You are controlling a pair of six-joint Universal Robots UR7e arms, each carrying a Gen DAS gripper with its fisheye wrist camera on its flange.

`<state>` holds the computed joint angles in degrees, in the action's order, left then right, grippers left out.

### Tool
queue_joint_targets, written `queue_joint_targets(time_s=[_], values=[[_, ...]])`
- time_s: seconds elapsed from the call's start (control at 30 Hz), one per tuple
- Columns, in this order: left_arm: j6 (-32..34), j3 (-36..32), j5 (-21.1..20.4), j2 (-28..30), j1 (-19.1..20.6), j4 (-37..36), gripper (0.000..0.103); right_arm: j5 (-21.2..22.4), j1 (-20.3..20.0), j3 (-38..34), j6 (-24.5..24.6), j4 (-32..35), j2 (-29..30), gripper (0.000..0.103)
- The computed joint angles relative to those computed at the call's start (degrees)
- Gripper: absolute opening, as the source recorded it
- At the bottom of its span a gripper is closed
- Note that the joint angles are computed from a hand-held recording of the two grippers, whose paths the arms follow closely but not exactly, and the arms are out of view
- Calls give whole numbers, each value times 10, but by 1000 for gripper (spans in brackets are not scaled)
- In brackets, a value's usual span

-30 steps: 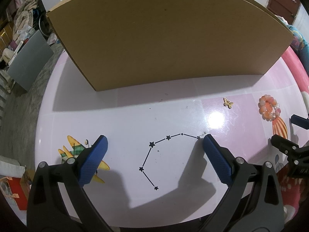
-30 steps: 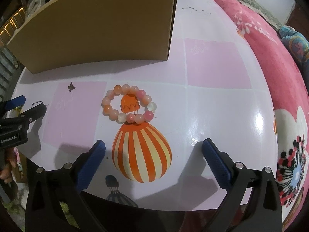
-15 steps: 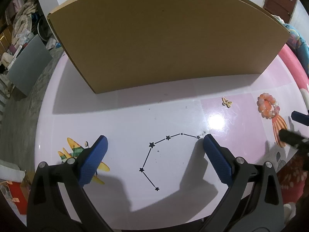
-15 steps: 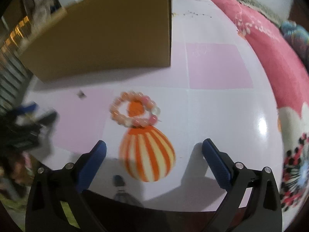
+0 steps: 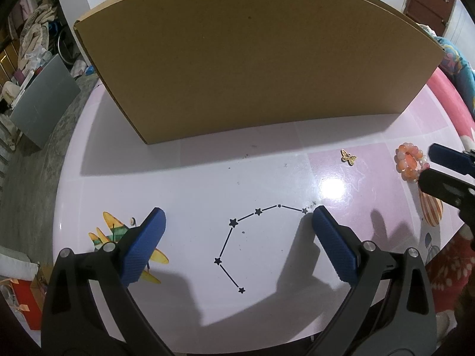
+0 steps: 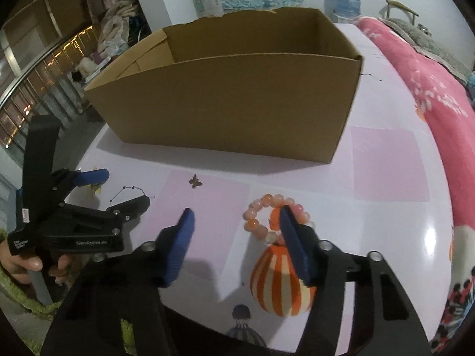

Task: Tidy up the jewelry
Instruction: 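Lower the right gripper onto the pink-orange bead bracelet and close, then close the left gripper on the gold butterfly charm while the right gripper holds the bracelet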

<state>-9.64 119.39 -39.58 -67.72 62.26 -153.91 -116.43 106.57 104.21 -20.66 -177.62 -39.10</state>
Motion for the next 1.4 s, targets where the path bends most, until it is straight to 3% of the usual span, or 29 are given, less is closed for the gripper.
queue_joint_targets(time_s=[0.17, 0.53, 0.6, 1.0, 1.4], values=[[2, 0, 0, 1, 0, -3, 96, -4, -3, -12, -5, 17, 7, 39], [-1, 0, 1, 2, -1, -1, 96, -62, 1, -30, -15, 14, 33, 21], [0, -2, 0, 3, 0, 0, 96, -74, 3, -31, -22, 6, 37, 11], [-2, -8, 0, 6, 2, 5, 96, -83, -8, -14, 8, -12, 20, 10], [-7, -10, 2, 5, 2, 9, 96, -58, -19, -5, 17, -16, 11, 10]])
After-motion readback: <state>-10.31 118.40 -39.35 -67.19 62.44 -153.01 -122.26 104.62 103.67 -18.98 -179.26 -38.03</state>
